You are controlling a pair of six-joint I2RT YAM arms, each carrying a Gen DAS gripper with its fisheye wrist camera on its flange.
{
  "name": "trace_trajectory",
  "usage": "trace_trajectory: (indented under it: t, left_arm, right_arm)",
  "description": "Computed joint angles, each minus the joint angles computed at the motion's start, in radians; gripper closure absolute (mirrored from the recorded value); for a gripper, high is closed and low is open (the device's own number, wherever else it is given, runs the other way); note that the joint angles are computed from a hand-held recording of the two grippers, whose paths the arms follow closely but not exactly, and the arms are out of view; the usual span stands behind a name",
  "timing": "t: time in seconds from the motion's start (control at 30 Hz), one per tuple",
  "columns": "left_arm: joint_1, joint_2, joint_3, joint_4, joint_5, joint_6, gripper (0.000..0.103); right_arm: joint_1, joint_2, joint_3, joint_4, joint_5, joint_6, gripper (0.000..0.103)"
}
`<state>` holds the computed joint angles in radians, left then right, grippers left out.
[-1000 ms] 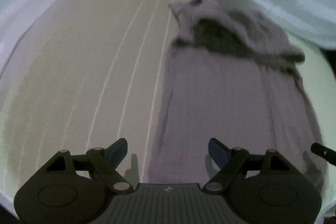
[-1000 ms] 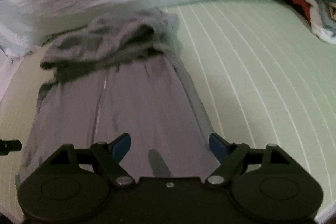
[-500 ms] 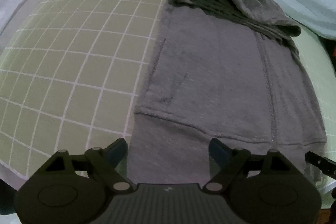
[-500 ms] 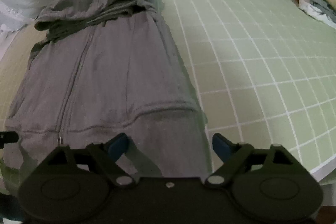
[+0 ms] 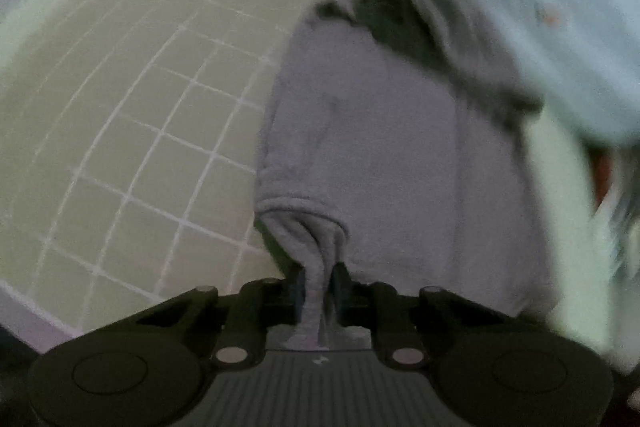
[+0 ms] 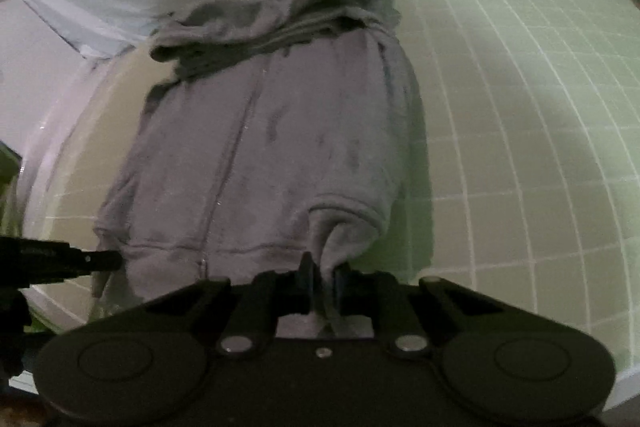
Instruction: Fold clothes
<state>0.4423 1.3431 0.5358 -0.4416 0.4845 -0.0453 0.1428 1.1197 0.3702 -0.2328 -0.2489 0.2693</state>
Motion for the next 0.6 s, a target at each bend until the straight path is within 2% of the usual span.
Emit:
trace_trajectory:
  t: [0.07,0.17,0.27,0.43,0.6]
  left_arm:
    - [0.047,-0.062,-0.006,-0.008,0.065,-0.051,0.091]
    - [0.030,-0.159,0.008,0.011,0.076,-0.137,0.094]
    - [-0.014,-0.190,0.078,0.047,0.063,-0.216,0.097]
    - [-0.062,-0.084,0.283,0.107,0.063,-0.195,0.097]
    - [-0.102,0.129,0.496,0.158,0.046,-0.208,0.097]
  right_arm:
    - [-0.055,-0.018,0.024,-0.008,-0.072,-0.014,0.094]
    - [-0.154,-0.016,0.079,0.012,-0.205,-0.006,0.094]
    - [-0.189,0.039,0.170,0.073,-0.271,0.045,0.094]
    - [-0.179,0.163,0.341,0.176,-0.255,0.117,0.094]
    - [-0.162,0.281,0.463,0.265,-0.184,0.200,0.094]
